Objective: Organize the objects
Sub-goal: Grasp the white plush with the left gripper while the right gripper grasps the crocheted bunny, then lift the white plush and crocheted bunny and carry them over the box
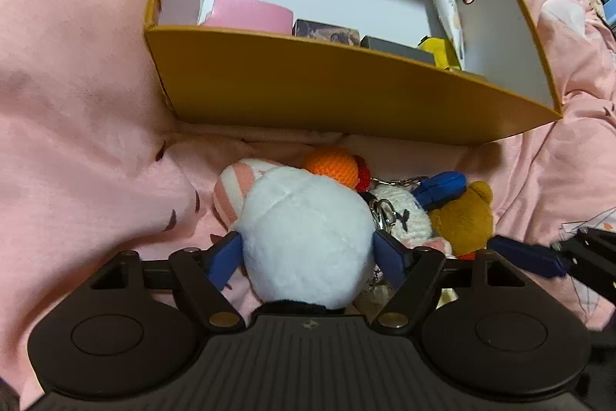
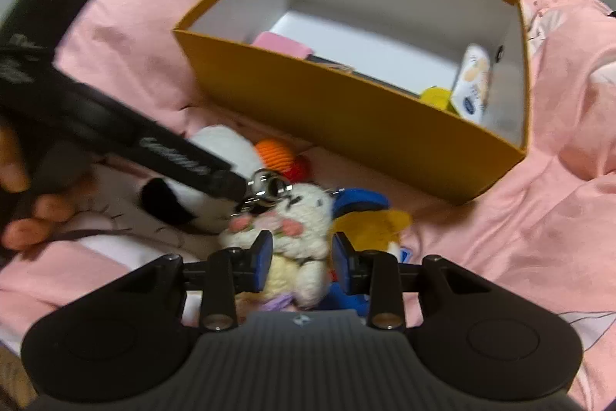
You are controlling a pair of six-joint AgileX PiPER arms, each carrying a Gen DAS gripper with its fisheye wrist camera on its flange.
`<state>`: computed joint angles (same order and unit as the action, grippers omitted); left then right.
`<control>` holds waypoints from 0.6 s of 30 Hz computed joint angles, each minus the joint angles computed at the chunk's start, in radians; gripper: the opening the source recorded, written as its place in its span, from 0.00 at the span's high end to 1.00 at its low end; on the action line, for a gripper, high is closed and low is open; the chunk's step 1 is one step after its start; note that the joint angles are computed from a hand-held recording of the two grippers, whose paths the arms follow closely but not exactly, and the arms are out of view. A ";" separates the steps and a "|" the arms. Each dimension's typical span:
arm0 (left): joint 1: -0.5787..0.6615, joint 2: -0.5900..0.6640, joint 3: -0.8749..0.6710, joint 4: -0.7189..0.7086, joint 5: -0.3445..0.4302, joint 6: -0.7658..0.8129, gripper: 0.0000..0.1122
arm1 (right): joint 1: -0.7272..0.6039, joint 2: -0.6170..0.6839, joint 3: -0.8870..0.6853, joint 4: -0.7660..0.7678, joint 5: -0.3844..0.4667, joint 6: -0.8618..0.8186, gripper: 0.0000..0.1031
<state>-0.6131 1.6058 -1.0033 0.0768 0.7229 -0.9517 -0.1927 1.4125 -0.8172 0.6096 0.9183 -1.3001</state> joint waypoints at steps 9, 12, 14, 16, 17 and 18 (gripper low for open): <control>0.027 0.010 0.039 -0.063 -0.049 0.067 0.15 | 0.076 0.082 -0.003 -0.039 -0.008 0.086 0.49; 0.029 -0.002 0.047 -0.071 -0.045 0.087 0.15 | 0.106 0.095 0.004 -0.037 -0.045 0.089 0.44; 0.034 -0.011 0.053 -0.083 -0.044 0.102 0.16 | 0.124 0.113 0.006 -0.036 -0.069 0.090 0.43; 0.035 -0.018 0.058 -0.089 -0.049 0.103 0.16 | 0.137 0.142 0.005 -0.033 -0.087 0.097 0.43; 0.036 -0.021 0.062 -0.092 -0.052 0.104 0.16 | 0.139 0.154 0.005 -0.030 -0.091 0.099 0.43; 0.037 -0.023 0.065 -0.094 -0.054 0.106 0.16 | 0.138 0.160 0.007 -0.024 -0.094 0.098 0.44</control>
